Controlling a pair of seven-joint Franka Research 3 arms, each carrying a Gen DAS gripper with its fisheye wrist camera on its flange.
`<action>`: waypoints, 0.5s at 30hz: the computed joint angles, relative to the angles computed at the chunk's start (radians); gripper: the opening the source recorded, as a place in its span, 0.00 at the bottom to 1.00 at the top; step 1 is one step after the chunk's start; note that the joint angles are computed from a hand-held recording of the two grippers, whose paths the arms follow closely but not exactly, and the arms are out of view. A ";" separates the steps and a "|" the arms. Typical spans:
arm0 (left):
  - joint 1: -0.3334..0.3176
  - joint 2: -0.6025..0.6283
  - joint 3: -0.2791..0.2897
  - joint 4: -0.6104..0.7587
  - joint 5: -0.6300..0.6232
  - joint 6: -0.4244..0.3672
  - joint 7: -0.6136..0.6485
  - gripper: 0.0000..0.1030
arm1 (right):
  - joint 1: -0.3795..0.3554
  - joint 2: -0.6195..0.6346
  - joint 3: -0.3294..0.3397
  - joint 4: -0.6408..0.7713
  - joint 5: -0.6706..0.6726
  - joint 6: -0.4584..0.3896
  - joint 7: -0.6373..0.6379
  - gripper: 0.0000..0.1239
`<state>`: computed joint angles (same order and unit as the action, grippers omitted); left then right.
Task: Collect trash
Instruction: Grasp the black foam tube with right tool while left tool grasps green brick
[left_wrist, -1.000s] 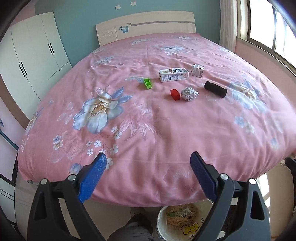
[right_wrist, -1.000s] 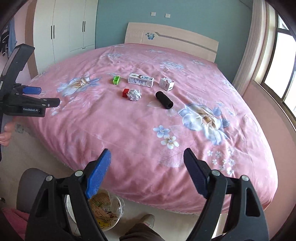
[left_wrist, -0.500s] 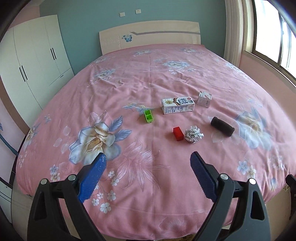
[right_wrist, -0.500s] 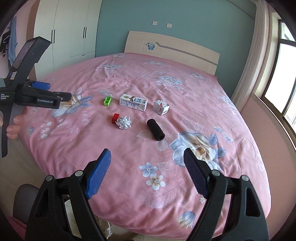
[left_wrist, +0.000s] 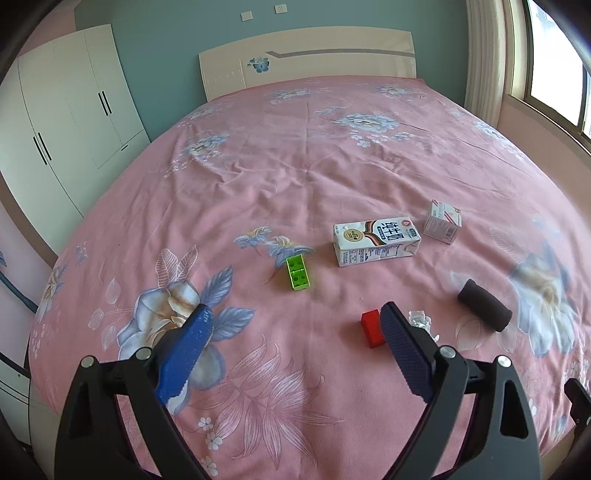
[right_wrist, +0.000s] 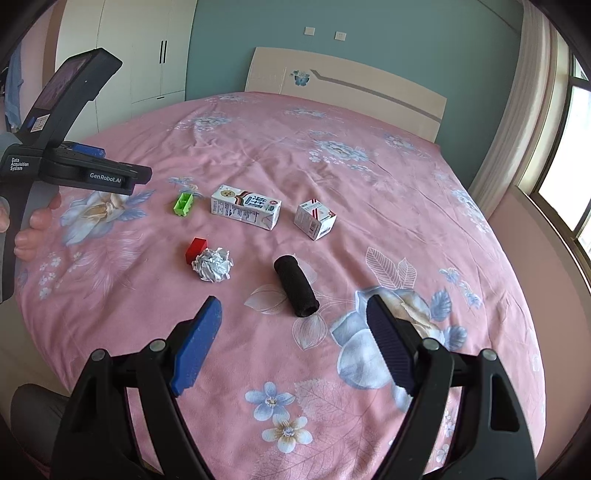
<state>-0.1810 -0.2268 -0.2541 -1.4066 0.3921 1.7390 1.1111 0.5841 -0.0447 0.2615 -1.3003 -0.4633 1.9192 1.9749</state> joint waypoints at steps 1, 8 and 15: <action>0.001 0.020 0.000 0.009 0.001 0.002 0.000 0.91 | -0.003 0.014 -0.005 0.005 0.007 0.007 -0.006 0.64; 0.006 0.160 0.028 0.072 0.005 0.005 -0.013 0.91 | -0.012 0.119 -0.060 0.035 0.090 0.054 -0.067 0.64; 0.026 0.264 0.071 0.109 -0.081 0.019 -0.026 0.91 | -0.019 0.234 -0.115 0.105 0.195 0.063 -0.173 0.64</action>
